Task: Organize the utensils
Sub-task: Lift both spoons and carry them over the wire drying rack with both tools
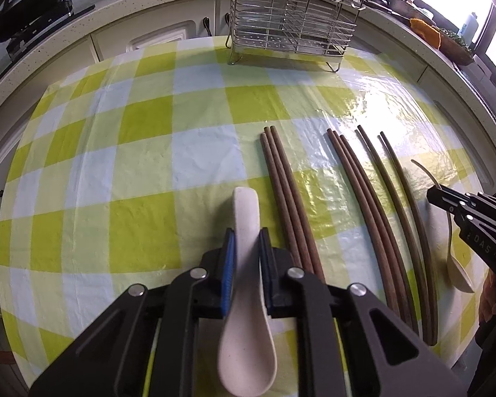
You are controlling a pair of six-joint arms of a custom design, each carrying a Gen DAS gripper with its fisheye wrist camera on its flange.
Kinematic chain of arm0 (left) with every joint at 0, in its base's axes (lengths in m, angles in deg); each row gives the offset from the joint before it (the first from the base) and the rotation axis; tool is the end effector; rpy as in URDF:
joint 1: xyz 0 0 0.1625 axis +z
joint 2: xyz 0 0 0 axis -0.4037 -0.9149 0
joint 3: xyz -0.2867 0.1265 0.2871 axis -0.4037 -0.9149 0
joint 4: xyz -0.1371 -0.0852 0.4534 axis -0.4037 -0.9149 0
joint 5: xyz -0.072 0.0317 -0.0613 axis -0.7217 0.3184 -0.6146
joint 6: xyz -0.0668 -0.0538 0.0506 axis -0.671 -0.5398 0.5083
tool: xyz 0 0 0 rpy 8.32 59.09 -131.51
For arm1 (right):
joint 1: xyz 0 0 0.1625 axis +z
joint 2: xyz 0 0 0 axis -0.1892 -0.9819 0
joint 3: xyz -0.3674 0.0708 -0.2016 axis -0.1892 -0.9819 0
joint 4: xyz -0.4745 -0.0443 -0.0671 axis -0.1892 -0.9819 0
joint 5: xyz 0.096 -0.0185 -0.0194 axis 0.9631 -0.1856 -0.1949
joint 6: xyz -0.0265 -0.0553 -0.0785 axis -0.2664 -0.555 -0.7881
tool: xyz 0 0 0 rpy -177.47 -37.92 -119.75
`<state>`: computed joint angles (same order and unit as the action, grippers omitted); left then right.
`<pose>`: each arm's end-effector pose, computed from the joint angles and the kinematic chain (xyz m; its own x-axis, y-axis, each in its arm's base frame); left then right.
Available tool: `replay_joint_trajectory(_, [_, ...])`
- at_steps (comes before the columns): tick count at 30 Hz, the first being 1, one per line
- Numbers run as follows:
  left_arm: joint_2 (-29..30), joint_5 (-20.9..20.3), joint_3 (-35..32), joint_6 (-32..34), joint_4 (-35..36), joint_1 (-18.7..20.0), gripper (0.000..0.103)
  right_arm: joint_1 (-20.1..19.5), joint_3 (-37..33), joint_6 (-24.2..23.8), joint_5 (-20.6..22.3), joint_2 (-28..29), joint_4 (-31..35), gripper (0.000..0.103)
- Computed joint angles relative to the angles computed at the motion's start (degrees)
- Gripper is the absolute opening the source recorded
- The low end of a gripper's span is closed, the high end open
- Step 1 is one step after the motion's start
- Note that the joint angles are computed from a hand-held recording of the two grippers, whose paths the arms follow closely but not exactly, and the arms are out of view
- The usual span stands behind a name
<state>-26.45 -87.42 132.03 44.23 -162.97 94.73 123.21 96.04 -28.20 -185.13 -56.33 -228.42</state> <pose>-0.0336 -0.7115 0.3138 -0.7473 0.0833 -0.6592 0.3564 0.8876 -0.2919 0.3669 -0.7179 -0.0178 -0.7318 -0.1717 0.6595 -0.4425 0.8557 -0.2682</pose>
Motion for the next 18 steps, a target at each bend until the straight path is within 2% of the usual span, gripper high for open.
replay_joint_trajectory(18, [-5.59,-1.33,5.74,3.99,-10.58,-2.01,0.015,2.47,4.03,-4.64,1.00,-2.62,-10.88,0.012])
